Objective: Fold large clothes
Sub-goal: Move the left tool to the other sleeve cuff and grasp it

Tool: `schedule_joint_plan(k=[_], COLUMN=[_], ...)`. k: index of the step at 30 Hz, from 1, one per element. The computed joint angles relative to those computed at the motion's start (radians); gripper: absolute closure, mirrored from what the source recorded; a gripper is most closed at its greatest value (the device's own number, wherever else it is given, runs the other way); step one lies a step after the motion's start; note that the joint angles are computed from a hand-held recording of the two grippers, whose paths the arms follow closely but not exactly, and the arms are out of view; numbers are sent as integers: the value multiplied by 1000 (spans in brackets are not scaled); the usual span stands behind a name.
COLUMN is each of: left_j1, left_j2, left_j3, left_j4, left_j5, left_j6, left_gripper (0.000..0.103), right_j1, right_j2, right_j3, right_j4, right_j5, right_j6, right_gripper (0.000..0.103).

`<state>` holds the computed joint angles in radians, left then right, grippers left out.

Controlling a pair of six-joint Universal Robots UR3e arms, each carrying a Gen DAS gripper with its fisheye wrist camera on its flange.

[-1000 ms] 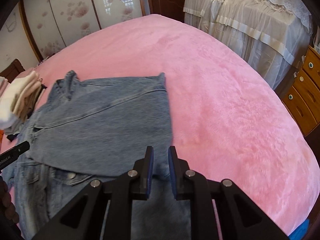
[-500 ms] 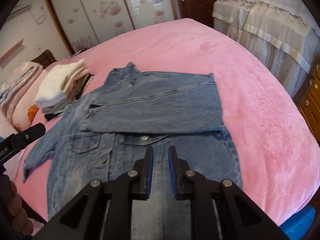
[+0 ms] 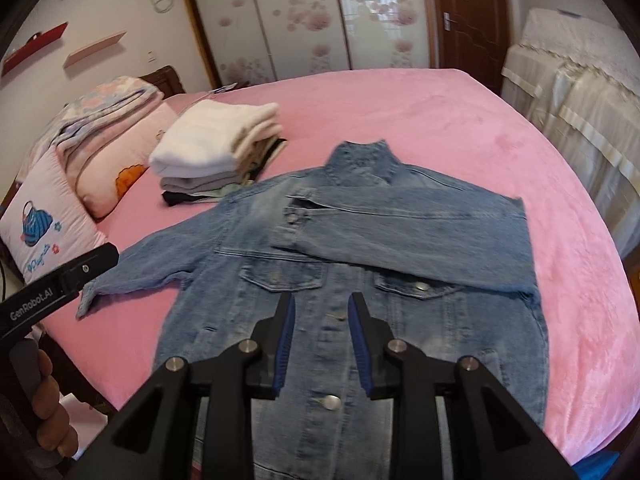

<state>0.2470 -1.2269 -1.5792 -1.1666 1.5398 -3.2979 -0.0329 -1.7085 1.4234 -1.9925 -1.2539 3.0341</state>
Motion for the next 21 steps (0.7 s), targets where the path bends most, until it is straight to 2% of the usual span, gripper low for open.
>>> schedule_joint_plan(k=[6,9,11,16,21], left_j1=[399,637,750,936,1005], left_j2=[156,208,211,140,14], left_j3=[-185,-291,-355,-466,-529], left_j4=[-14,-34,-24,28,164], left_j5=[-221,-384,-456,-556,-576], left_j6=[186,285,318,347,275], left_gripper=[17,17,17,17,17], right_j1=[228,314,372,493,558], right_j2=[190,288,376,619,813], right_j3=[-159,-234,-307,-564,-805], right_j4=[-99,-129,-132,-61,17], right_j5=[-111,-149,-172,-221,-239], right_j6=[132,177,198,210,201], right_gripper=[75,75,75,75,75])
